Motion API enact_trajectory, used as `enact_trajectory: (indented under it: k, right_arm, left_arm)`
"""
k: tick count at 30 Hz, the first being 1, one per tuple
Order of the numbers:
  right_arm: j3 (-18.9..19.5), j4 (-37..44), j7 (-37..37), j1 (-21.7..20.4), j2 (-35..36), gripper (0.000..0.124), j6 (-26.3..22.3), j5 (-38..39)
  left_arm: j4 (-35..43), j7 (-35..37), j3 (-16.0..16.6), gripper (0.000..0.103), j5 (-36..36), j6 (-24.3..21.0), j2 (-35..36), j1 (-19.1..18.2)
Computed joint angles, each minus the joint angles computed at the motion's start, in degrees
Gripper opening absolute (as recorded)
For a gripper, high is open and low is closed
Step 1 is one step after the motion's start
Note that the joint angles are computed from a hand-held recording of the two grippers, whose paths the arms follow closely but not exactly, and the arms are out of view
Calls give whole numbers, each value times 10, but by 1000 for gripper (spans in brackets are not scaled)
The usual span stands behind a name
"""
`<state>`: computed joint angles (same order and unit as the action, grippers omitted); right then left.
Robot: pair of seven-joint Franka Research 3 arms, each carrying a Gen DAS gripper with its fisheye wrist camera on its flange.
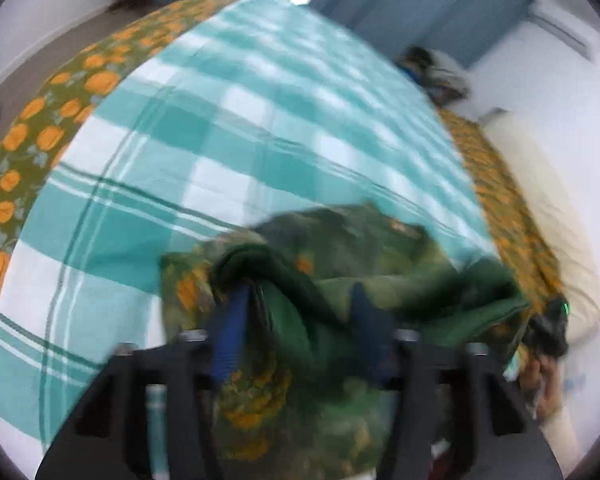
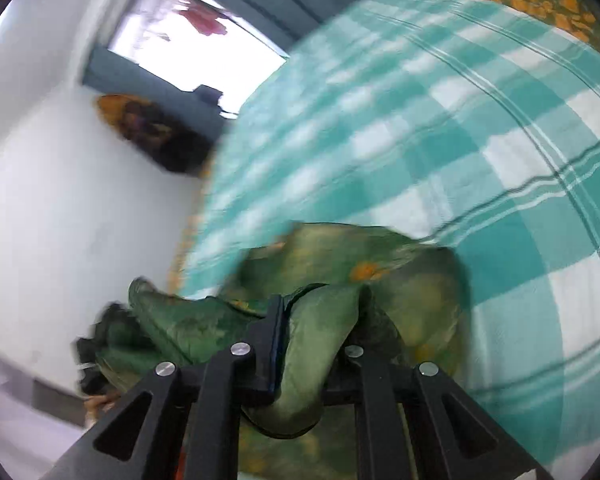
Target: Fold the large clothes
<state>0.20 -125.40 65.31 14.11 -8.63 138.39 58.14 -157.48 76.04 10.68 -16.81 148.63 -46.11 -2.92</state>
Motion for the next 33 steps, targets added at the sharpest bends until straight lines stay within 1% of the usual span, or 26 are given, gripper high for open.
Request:
enact_trajectory:
  k: [1,2,3,4,5,6,7,8,10,12,13,15,18,21,22,23,24,25,26,27,28,29,31,33]
  right_arm:
    - [1,9,20,0,24,19,-3,0]
    - [-1,11,24,-1,38,29,-5,23]
    - [-3,13,12,-4,47,41,-7,56]
    - [-6,10,-12,-7,50,45,-12,113]
    - [-8,8,-29,-11,49,53,-20,150]
    - [-9,7,-39,-16,47,67,-27,163]
    - [-8,9,-53,-19,45,73,-31,172]
    - [-5,10,-60,-19,39,80,-24,169]
    - [-1,13,-79,-20,28,81,-10,145]
    - [1,12,-84,-20,20,81,-3,111]
    - [4,9,-79,-19,16,81,9,81]
    - [14,-5,-71,-16,4,81,39,-7]
    - [26,-30,-41,-11,-7,81,69,-129]
    - [30,-38,-21,-4,-1,81,89,-203]
    - [34,-39,-12,0,2,81,100,-225]
    - [34,-39,-14,5,6,81,105,-230]
    - [35,-35,-14,12,14,81,111,-233]
    - [41,-35,-2,16,18,80,125,-250]
    - [53,-41,48,14,18,59,152,-304]
    - [59,-43,89,12,18,24,163,-347]
    - [62,-41,126,11,19,17,166,-378]
    - [63,-43,147,13,13,15,175,-392]
    - [63,-50,169,15,-7,14,204,-420]
    - [68,-55,187,11,-28,13,249,-453]
  left_arm:
    - [-2,1,17,71,-29,19,8,-6]
    - [-7,7,52,73,-59,38,3,-29]
    - [-14,16,75,79,-88,53,-8,-43]
    - [-18,20,85,86,-105,62,-16,-47]
    - [-22,20,83,90,-106,66,-26,-37]
    - [-25,23,75,93,-94,59,-36,-23]
    - [-25,30,67,94,-77,43,-44,-11]
    - [-25,39,61,94,-62,25,-50,-5]
    - [-25,54,43,95,-35,-5,-55,3]
    - [-29,71,17,95,-1,-33,-53,8]
    - [-29,77,7,95,11,-44,-48,8]
    - [-30,82,-17,95,32,-54,-28,5]
    - [-29,72,-51,95,53,-34,9,0]
    - [-21,40,-79,94,75,3,54,4]
    - [-19,28,-83,89,78,11,62,4]
    - [-16,14,-84,82,78,21,71,2]
    - [-14,-7,-92,54,84,25,77,8]
    - [-9,-41,-111,18,108,17,78,28]
    - [-8,-53,-110,14,109,11,75,30]
    - [-10,-62,-100,11,107,13,66,27]
    - [-9,-71,-98,10,112,14,61,29]
    - [-9,-79,-99,9,122,13,43,34]
    - [-5,-89,-103,9,145,21,11,44]
    - [2,-96,-108,9,172,43,-3,52]
